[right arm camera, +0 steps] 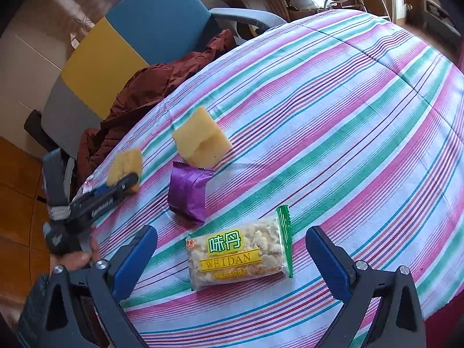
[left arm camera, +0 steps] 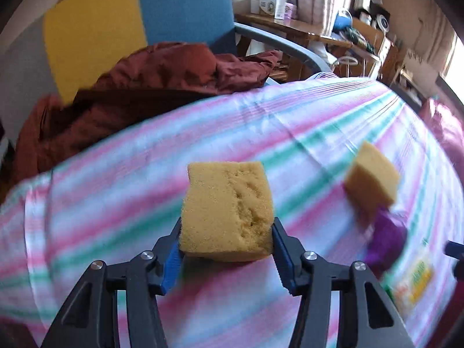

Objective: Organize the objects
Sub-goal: 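Grasp a yellow sponge with the left gripper while the right grasps the second WEIDAN pack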

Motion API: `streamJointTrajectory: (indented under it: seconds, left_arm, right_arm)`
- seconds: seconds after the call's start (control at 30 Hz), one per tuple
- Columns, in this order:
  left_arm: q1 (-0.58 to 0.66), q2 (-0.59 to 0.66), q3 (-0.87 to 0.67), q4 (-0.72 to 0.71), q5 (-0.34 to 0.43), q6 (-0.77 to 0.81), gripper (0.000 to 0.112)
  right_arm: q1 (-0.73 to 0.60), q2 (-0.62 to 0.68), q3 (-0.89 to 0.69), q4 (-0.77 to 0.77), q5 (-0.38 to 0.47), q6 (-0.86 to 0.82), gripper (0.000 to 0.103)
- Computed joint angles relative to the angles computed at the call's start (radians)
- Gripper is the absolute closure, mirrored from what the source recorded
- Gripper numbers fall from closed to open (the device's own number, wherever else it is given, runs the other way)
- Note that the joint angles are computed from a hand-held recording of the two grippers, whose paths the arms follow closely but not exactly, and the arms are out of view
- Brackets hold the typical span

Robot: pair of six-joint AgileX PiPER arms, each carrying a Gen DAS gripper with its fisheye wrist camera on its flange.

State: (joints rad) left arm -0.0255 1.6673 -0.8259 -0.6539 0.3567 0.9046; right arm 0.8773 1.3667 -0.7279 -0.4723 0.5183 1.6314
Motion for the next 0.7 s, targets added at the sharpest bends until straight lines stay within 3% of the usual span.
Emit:
streamJointTrajectory:
  seconds: [0.07, 0.23, 0.37, 0.53, 0.7]
  left_arm:
    - [0.045, -0.067, 0.086, -0.1, 0.012, 0.108, 0.057]
    - [0.173, -0.286, 0.307, -0.173, 0.028, 0.247, 0.057]
    - [0.316, -0.446, 0.43, -0.171, 0.119, 0.358, 0.057]
    - [0.544, -0.609, 0.518, -0.147, 0.293, 0.521, 0.057]
    - [0.726, -0.659, 0.567, -0.157, 0.395, 0.683, 0.057]
  right_arm:
    - [-0.009, 0.011, -0.003, 0.034, -0.012, -0.041, 0.0]
    - [-0.024, 0.043, -0.018, 0.093, -0.006, -0.109, 0.0]
    - [-0.036, 0.09, -0.053, 0.132, 0.036, -0.168, 0.0]
    - [-0.035, 0.155, -0.106, 0.169, 0.093, -0.239, 0.0]
    - [-0.042, 0.197, -0.132, 0.244, 0.083, -0.352, 0.0]
